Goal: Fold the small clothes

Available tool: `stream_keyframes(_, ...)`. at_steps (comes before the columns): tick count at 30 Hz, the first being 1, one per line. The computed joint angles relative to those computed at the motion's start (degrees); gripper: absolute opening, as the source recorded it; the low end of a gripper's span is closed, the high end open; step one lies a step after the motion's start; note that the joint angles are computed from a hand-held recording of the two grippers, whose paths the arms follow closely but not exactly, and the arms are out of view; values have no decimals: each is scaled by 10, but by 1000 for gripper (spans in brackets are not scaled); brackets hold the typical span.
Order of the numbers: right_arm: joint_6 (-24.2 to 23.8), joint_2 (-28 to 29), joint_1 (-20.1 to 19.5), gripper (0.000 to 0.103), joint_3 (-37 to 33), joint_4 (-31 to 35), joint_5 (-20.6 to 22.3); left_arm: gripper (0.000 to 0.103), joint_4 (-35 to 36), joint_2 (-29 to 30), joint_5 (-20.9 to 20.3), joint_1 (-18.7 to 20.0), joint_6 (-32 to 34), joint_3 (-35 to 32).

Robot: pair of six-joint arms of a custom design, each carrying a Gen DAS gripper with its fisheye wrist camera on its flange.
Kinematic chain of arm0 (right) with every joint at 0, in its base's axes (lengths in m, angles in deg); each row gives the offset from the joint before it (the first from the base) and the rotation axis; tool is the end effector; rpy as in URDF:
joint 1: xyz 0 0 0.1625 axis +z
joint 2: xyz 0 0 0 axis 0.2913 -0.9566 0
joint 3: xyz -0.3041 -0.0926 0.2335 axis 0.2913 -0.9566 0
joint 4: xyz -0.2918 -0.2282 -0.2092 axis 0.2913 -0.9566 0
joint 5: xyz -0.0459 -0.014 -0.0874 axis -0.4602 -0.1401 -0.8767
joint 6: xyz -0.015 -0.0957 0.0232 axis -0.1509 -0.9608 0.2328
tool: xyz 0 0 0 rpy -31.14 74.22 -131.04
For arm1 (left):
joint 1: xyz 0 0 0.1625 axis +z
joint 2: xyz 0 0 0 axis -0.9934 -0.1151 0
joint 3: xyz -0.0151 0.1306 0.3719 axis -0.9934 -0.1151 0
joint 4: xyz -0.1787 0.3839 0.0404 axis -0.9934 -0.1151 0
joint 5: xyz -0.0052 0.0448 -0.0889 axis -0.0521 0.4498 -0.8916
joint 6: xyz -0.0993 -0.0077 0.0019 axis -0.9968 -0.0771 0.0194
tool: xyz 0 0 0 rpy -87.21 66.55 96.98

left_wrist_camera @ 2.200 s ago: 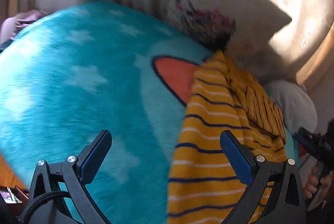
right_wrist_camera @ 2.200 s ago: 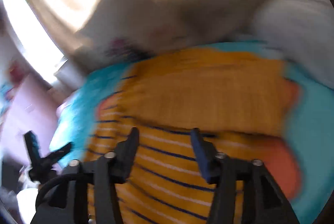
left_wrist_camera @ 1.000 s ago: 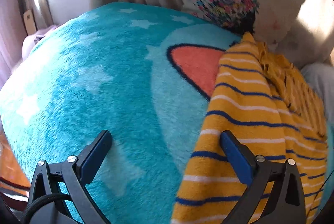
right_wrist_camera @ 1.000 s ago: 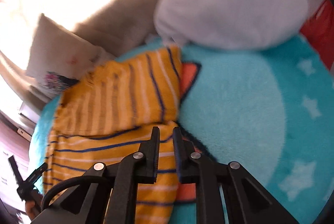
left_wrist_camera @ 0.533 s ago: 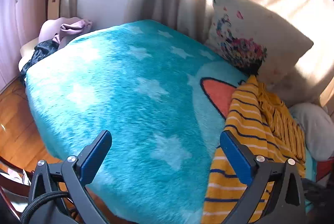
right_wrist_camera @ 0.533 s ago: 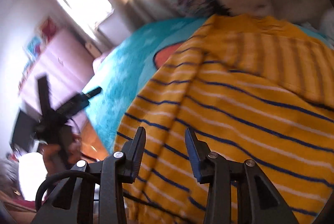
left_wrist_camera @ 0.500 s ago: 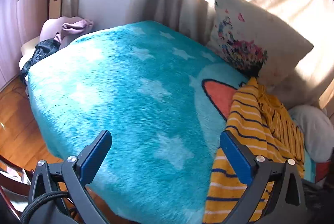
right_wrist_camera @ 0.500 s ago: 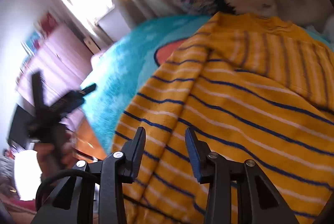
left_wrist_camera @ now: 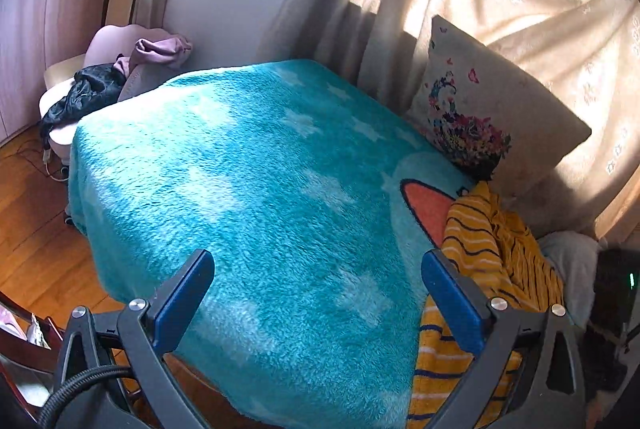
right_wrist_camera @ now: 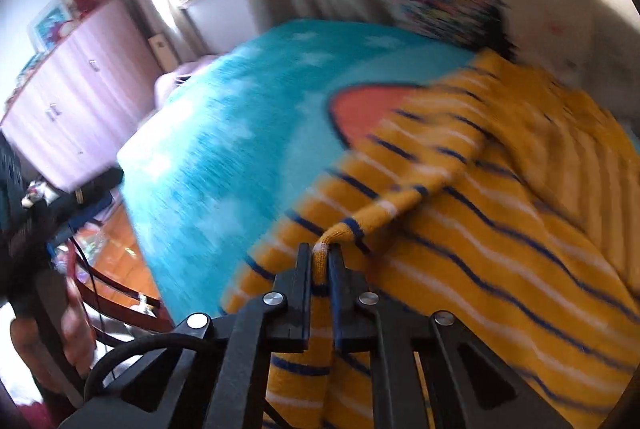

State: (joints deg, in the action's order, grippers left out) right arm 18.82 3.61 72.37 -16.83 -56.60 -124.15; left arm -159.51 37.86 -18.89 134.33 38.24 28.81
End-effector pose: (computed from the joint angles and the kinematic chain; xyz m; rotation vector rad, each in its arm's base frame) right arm 0.1142 -0.8311 0.1677 1.3281 -2.6781 0.1366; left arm -0.2186 -0.6325 0.0473 -0.5788 2.0392 -1.4730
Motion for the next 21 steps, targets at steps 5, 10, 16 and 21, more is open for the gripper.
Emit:
stream_keyframes(5, 17, 81, 38, 7, -71, 9, 32, 103, 51, -26, 29, -12, -57, 34)
stream_keyframes(10, 44, 148, 54, 13, -164, 94, 44, 103, 163, -61, 54, -18, -164, 66)
stream_keyframes(16, 35, 98, 29, 56, -175, 173, 77, 103, 99, -54, 44, -10, -113, 66)
stream_keyframes(21, -11, -12, 2, 56, -26, 159, 29, 103, 46, -39, 33, -2, -73, 54)
